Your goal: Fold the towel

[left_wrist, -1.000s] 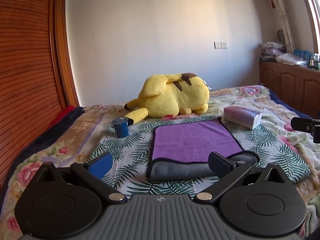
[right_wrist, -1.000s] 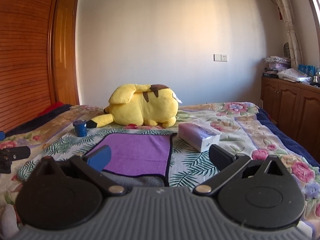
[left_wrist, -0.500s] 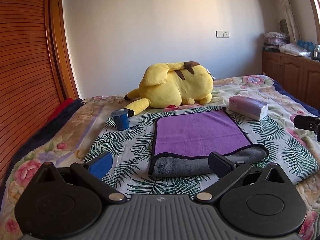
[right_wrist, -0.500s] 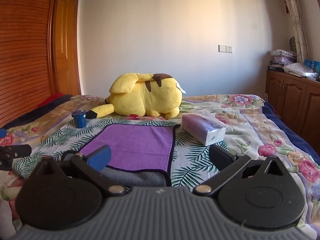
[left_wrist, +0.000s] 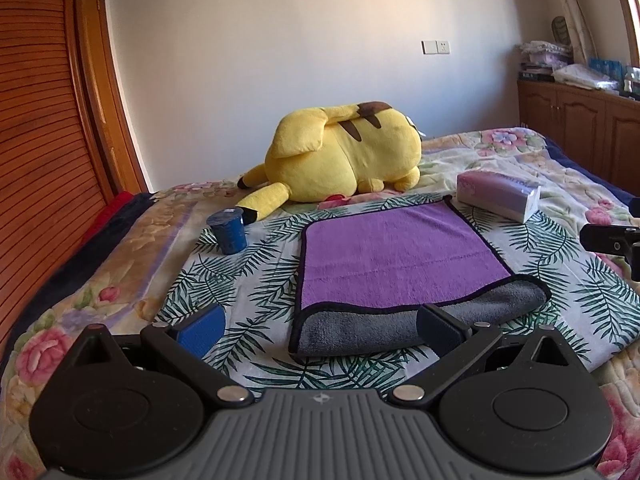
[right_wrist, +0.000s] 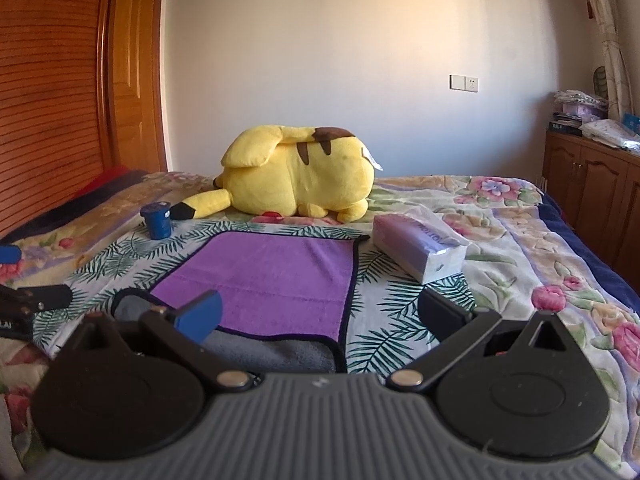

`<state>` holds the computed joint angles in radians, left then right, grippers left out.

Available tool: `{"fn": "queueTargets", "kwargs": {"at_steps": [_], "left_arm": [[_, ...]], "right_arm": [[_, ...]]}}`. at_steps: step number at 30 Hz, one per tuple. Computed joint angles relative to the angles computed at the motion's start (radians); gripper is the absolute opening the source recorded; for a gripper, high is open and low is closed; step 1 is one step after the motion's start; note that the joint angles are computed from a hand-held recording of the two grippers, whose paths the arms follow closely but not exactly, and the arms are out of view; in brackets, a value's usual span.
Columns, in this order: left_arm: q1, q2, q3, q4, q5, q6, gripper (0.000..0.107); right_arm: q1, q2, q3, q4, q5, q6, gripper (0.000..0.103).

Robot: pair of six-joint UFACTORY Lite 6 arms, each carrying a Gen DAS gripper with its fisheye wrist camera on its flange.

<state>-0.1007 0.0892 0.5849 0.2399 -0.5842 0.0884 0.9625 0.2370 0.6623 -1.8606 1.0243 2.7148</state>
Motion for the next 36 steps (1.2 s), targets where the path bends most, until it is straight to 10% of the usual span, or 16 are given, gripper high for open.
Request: {"fn": "queueTargets", "kwargs": {"at_steps": [36], "left_arm": [[-0.005,0.397,0.39,0.069,0.129,-0.055,0.103]], "right_arm": [[-0.238,0.159,0.15,-0.278,-0.237,0.047,0.103]]}}
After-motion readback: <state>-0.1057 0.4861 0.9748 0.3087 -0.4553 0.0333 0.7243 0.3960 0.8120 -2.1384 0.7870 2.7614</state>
